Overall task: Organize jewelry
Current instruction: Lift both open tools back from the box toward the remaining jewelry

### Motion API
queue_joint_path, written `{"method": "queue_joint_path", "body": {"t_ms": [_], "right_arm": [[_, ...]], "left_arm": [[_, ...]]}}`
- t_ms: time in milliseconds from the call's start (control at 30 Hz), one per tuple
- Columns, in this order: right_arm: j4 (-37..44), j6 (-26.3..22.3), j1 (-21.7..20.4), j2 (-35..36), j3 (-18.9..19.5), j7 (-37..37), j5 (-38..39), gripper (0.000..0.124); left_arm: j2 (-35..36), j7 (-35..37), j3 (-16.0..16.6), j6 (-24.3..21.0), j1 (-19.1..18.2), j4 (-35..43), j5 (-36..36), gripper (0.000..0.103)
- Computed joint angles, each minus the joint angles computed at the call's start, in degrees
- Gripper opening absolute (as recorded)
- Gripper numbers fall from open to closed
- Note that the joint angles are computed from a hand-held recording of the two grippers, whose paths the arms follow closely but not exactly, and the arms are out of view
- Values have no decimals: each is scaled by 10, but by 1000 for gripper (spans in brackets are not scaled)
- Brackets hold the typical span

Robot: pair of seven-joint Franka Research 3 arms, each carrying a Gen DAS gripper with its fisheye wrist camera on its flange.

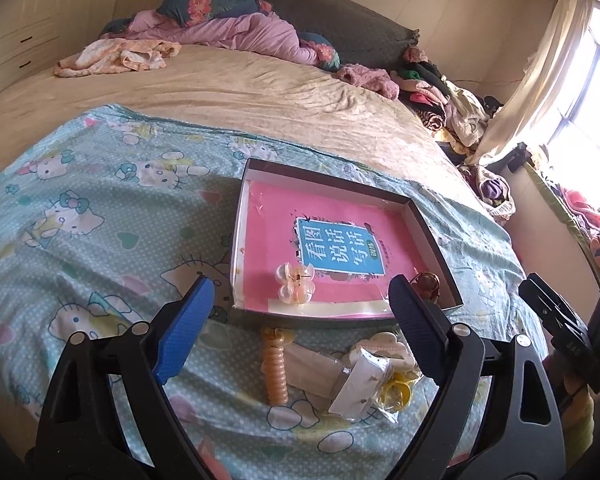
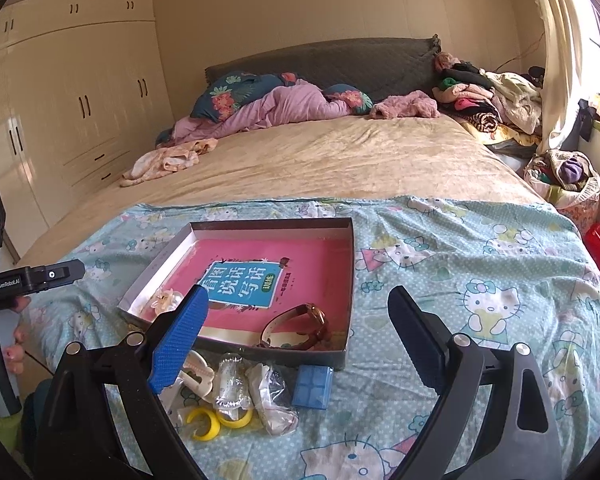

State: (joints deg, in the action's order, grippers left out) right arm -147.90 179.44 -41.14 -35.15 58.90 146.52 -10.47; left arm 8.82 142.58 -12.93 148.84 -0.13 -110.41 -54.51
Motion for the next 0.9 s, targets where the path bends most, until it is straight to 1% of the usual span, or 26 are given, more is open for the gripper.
{"method": "queue_joint_path", "body": {"t_ms": [367,900], "right_arm": [[-16,-13,52,-1,-27,2,-6,90],[-32,-24,115,32,-58,16,-32,90]], "left_arm": [[-32,30,10,0,-9,-39,-21,82],[-66,69,24,11,-37,-101,-13,82]]}}
